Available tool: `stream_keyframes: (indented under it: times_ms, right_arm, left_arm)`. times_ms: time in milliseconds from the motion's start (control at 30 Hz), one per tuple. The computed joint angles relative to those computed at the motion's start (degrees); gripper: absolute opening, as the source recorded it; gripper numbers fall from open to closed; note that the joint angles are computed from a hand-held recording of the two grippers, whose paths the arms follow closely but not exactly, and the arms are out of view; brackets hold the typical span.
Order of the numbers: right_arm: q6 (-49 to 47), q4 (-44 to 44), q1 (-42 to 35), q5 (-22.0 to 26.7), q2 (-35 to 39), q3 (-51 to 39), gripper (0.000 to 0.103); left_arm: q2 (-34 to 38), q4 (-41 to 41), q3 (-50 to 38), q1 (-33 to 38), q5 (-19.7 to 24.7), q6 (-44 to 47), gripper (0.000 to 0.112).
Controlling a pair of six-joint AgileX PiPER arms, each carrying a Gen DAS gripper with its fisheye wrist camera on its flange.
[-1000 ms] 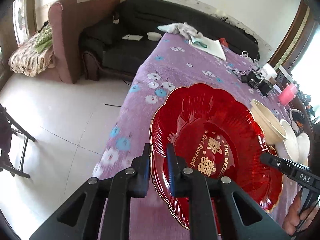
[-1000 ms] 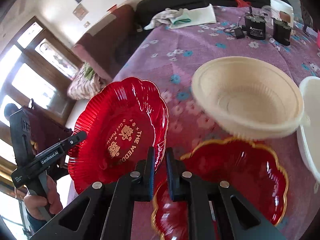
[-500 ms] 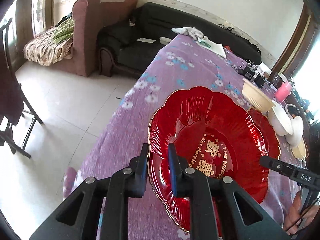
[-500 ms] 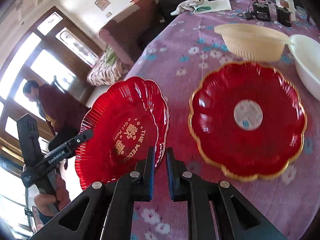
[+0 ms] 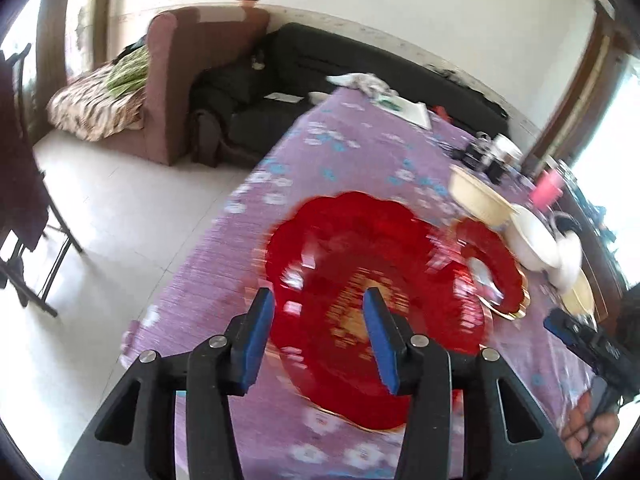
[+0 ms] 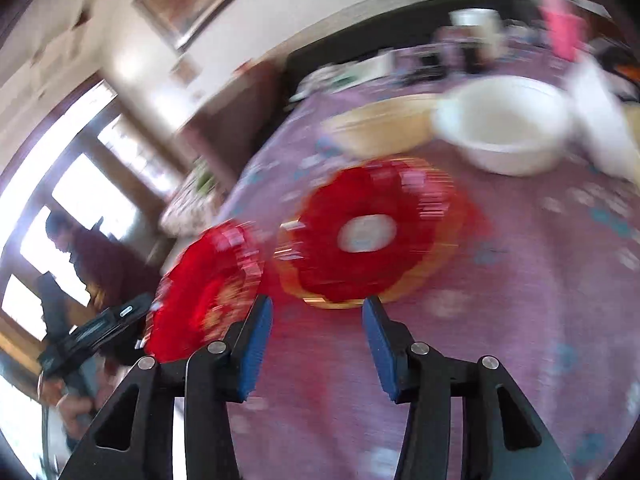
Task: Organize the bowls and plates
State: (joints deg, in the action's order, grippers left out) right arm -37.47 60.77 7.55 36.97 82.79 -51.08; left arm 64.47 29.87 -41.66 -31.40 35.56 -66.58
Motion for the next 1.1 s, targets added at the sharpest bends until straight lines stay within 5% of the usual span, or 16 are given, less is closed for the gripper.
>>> stream_keyframes:
  times_ms: [133,333,500,733,867,1100]
  right_arm:
    - [-8.5,6.9,-9.0,-0.6,-2.3,5.3,0.051]
    - [-18.6,14.6,-14.2,-4.3,0.9,8.3,0.051]
    - [-17.5,15.9,-18.9,2.1,6.2,5.5,0.052]
    - [-18.1,16.3,-21.4,4.4,5.8,6.5,0.052]
    - [-15.6,14.5,-18.4,1.8,4.5,5.7,0.051]
    - [-6.4,8.1,-16.5,8.1,9.0,-2.7,0.041]
  left_arm:
    - [6.1,4.4,-6.0,-10.5,2.8,-5.7,0.051]
    - [19.9,3.4,-18.9,-19.0,2.0,-1.8,0.051]
    - [28.3,0.4,-27.8,-22.1,2.0,2.7,0.051]
    - [34.5,-6.3,-37.8,-20.1,6.0,12.4,0.051]
    - [39.4,-9.4,-45.6,-15.6,10.7,18.1,0.051]
    - [50.1,-16.8,-59.7,-5.0,17.9,25.5,0.051]
